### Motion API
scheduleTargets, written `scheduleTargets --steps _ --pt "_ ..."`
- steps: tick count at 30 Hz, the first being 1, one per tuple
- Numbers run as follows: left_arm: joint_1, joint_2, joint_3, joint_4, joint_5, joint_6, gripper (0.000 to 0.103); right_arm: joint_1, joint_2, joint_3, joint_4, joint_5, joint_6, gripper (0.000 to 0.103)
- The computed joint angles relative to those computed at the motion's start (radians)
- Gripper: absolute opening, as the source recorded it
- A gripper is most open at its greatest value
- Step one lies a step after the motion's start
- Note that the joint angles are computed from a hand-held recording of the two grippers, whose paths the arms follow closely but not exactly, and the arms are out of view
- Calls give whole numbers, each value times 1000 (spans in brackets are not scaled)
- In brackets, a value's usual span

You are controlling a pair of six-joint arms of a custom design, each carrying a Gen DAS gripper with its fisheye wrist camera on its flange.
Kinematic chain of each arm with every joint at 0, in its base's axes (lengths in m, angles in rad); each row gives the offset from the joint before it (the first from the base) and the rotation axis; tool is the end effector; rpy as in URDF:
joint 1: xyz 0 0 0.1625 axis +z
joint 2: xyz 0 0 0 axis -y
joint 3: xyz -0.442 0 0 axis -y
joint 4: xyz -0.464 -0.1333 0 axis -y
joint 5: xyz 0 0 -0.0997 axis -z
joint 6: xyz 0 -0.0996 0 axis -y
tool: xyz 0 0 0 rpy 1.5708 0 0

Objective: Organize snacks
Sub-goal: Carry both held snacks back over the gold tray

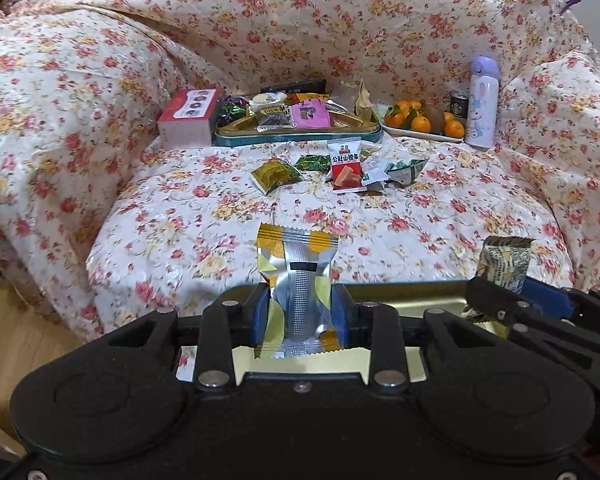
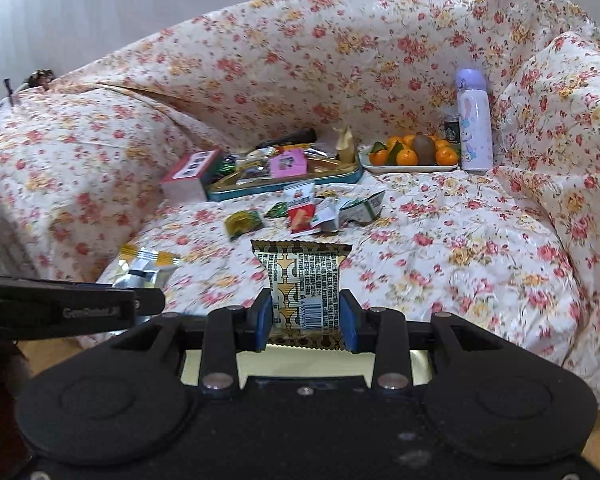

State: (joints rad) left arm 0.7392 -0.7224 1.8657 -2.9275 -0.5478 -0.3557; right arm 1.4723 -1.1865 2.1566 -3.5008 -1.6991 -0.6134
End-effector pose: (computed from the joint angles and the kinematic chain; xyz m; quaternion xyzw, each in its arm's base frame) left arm -0.3203 -0.5874 0.0029 0.1537 0.8549 -0.3492 0.3515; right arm 0.0643 -0.5752 0.2145 0.1968 -0.8636 0.4121 0.2139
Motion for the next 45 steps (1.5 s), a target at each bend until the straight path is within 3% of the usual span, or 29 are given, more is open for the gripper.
scheduleTargets --steps 12,18,27,45 --pt "-61 -26 95 48 45 -114 41 -18 -78 120 -44 43 -44 37" --pt "-56 -37 110 127 31 -192 41 -15 -81 132 -24 5 -35 37" --pt "-23 -48 99 253 -3 -318 41 -7 -72 116 18 -111 6 37" --pt "14 -56 70 380 -85 -386 42 -3 -63 98 96 -171 15 37"
